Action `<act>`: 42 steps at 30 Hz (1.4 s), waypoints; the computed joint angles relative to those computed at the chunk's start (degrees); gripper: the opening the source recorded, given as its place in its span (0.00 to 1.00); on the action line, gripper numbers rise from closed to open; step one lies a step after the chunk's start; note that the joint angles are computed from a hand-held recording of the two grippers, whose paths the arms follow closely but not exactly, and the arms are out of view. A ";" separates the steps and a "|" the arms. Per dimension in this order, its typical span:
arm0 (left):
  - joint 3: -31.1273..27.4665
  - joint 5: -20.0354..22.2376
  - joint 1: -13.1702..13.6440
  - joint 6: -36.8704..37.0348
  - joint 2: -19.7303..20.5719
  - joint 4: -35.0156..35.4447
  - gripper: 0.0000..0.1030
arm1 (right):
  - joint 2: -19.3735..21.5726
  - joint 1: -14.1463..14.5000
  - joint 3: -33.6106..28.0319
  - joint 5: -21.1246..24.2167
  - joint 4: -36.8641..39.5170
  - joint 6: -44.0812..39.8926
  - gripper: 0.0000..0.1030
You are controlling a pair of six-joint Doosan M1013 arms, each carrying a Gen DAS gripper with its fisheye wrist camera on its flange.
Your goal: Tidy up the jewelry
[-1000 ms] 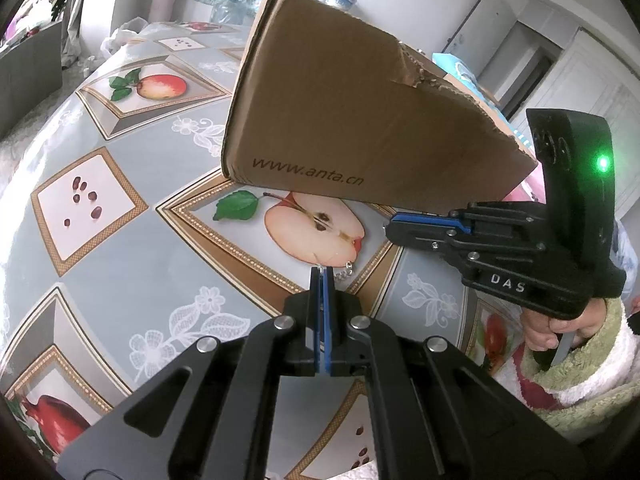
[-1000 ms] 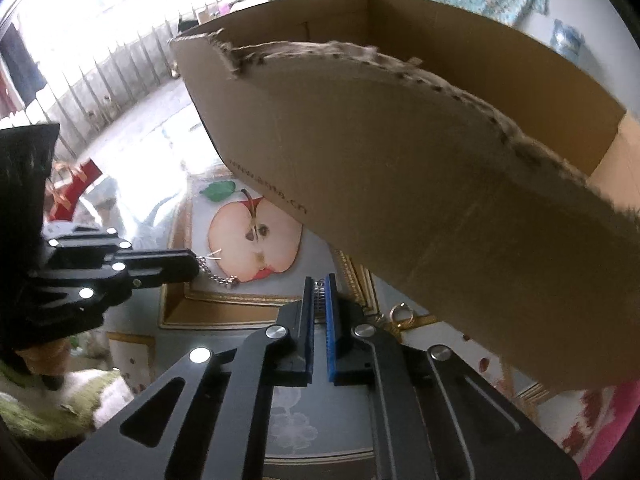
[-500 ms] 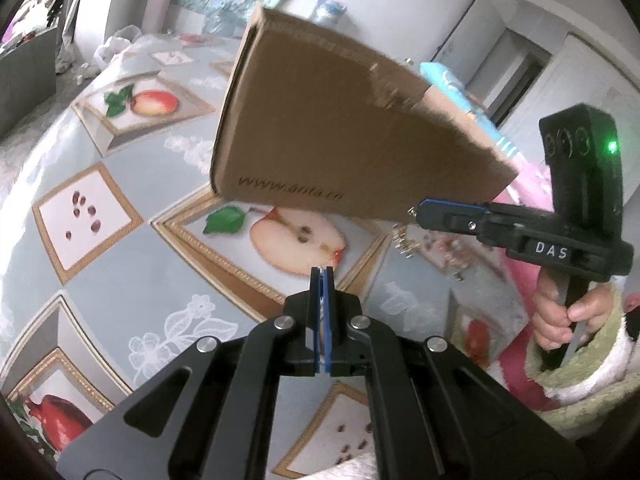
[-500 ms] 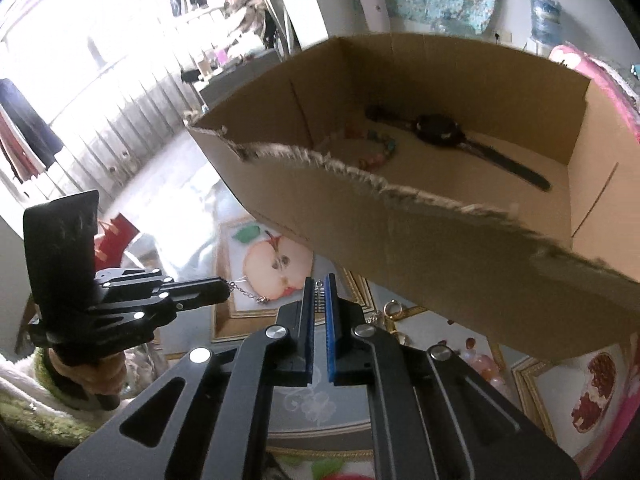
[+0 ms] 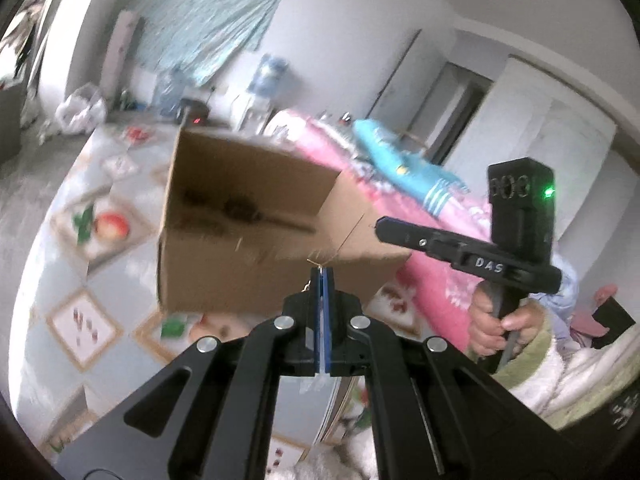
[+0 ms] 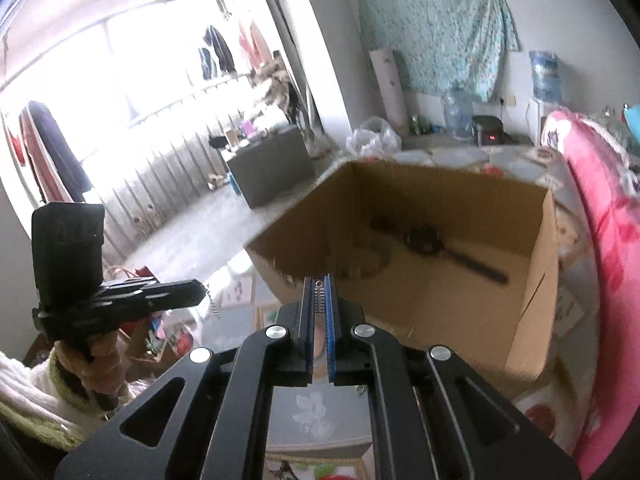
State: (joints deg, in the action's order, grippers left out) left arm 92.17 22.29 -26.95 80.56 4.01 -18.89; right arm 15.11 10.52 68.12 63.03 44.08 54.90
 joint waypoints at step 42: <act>-39.03 47.17 4.16 -5.33 28.04 3.41 0.08 | 35.02 4.12 -55.78 43.64 -24.58 20.98 0.06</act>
State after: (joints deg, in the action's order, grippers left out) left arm 53.14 69.46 -22.79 75.23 32.05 -15.47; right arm 50.13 14.65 12.34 106.66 19.50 75.88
